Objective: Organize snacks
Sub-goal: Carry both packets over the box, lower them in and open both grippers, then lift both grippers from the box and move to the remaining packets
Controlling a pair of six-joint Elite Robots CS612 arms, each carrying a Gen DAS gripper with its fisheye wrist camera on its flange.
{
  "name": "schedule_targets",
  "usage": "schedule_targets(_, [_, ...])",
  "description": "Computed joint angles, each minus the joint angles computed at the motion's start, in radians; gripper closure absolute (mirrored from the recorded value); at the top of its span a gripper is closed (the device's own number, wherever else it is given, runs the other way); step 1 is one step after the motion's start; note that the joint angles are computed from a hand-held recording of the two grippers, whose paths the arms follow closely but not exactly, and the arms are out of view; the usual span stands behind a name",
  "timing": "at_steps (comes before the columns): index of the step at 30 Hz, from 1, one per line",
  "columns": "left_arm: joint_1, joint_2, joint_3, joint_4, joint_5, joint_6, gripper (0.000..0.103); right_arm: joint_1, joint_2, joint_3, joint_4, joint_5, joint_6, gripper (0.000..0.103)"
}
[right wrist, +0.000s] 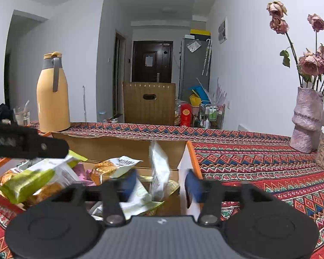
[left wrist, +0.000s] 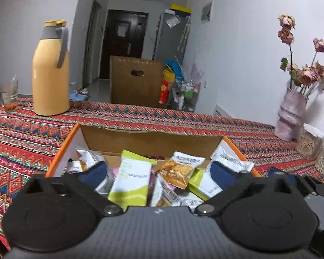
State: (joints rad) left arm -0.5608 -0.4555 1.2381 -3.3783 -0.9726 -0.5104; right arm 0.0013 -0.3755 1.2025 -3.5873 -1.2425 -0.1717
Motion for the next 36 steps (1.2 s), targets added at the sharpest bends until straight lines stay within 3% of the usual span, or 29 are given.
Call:
schedule_targets(2, [0.001,-0.001,0.000,-0.001,-0.003,-0.008,0.000,-0.001,0.001,0.002,-0.021,-0.003,0.008,0.008])
schedule_targets(4, [0.001,-0.002,0.000,0.010,0.003,-0.017,0.000,-0.002,0.002,0.003,-0.035,0.000,0.021,0.000])
schedule_targets(22, [-0.017,-0.017,0.013,-0.009,0.056,0.002,0.000,-0.008,-0.004,0.022,-0.091,0.020,0.047,0.000])
schedule_targets(36, [-0.026,-0.080,0.141,-0.045,0.080,0.013,0.000,-0.019,-0.058,0.121,-0.167,0.069,0.029,0.000])
